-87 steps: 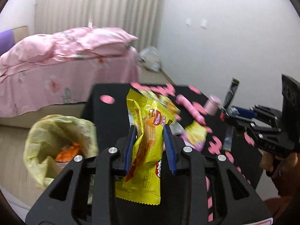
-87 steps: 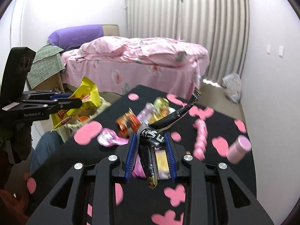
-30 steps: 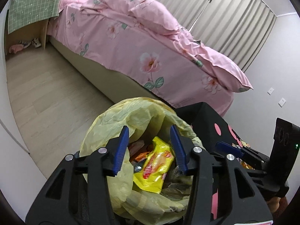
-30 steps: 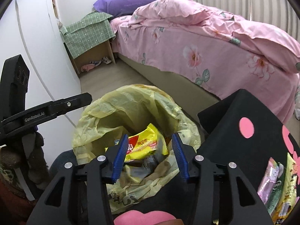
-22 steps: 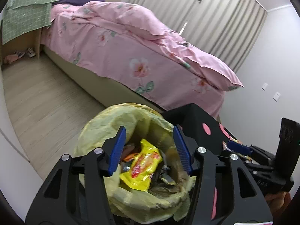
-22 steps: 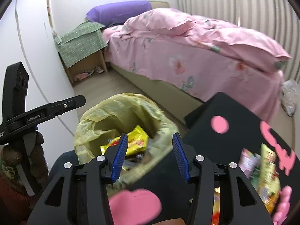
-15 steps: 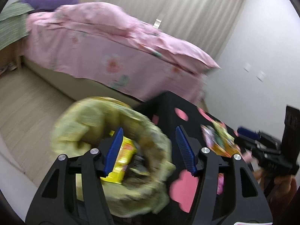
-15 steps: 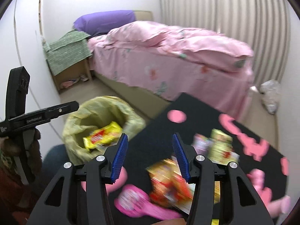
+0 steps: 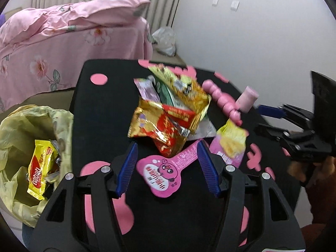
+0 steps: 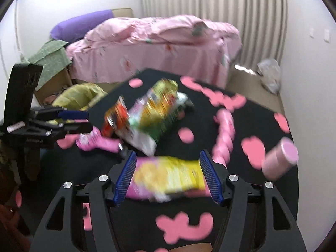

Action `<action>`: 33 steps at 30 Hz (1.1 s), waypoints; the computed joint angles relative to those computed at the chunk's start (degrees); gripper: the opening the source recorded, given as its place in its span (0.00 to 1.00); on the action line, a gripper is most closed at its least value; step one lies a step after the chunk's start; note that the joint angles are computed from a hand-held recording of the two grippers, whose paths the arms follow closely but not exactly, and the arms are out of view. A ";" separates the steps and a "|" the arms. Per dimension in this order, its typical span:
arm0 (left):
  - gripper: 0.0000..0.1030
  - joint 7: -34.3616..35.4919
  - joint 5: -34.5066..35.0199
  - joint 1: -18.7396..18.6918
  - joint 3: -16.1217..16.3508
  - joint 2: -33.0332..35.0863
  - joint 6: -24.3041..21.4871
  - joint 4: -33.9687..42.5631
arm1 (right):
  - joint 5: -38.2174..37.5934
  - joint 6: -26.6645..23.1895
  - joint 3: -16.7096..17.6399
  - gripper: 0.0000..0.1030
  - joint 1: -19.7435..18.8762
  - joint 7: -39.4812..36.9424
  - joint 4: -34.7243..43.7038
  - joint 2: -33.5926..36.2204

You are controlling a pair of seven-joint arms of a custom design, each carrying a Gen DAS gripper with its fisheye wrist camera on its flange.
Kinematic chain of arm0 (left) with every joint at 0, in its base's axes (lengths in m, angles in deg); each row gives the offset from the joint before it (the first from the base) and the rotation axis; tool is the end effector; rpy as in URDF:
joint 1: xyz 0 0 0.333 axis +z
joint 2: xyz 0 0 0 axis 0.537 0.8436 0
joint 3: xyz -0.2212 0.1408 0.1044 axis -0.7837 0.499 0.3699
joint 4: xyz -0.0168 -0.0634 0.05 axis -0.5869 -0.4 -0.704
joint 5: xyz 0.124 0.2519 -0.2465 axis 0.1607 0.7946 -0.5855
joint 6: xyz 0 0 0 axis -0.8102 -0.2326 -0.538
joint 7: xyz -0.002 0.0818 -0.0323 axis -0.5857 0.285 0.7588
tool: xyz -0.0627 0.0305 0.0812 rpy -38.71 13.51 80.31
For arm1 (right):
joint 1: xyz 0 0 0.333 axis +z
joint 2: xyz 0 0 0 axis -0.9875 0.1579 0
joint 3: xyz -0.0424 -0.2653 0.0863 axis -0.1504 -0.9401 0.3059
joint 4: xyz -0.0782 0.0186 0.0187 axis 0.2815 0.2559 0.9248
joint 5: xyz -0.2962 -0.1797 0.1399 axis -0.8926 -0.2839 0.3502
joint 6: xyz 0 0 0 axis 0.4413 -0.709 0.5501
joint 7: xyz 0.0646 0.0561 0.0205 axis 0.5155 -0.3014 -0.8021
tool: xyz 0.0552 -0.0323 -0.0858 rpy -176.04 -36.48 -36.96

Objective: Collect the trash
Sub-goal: 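Move both open tools back over the table toward the remaining wrappers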

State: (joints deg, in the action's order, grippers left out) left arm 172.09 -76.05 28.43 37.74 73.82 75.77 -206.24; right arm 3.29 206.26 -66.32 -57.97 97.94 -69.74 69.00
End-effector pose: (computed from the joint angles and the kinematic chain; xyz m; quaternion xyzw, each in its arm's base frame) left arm 0.5565 -0.1385 0.3950 -0.3899 0.8384 -0.3769 0.0544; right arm 0.4254 0.3165 0.4092 -0.6677 0.6344 -0.2608 0.2893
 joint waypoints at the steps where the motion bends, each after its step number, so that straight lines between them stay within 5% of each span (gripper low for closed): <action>1: 0.54 -1.56 1.44 -0.47 -0.13 0.30 0.96 -0.22 | -0.38 -0.30 0.09 0.57 0.06 0.57 -0.87 -0.37; 11: 0.54 -3.20 1.64 -1.19 1.31 -6.63 -4.58 -7.34 | -8.85 -4.30 2.38 0.57 -0.44 14.17 -5.23 -3.56; 16: 0.54 -6.39 -1.38 -2.19 3.25 -9.23 3.47 -9.89 | -9.89 -2.54 2.08 0.57 1.88 10.93 1.14 3.11; 20: 0.54 -7.27 -3.25 -1.51 4.75 -8.61 3.42 -8.55 | -6.59 -5.13 0.84 0.57 5.48 2.78 7.88 9.84; 23: 0.54 -4.41 -4.38 -1.11 5.06 -8.31 1.51 -8.00 | -3.44 -12.27 -0.09 0.57 8.68 -3.11 10.11 11.71; 25: 0.54 -3.14 -3.78 -1.02 4.83 -7.60 0.42 -7.38 | -2.18 -16.27 -0.69 0.57 9.98 -4.68 8.29 10.18; 29: 0.54 -2.11 -2.42 -1.44 3.31 -4.64 1.18 -5.26 | 1.85 -15.94 -0.80 0.57 8.73 -1.24 -0.20 3.38; 33: 0.54 -5.57 1.68 -1.95 1.35 -0.72 5.19 -2.58 | 4.89 -8.71 -0.23 0.58 5.45 5.18 -9.21 -3.25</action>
State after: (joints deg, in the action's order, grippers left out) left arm 166.51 -74.38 26.47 39.09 73.10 80.96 -208.82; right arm 8.18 197.55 -66.55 -52.51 103.12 -78.94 65.75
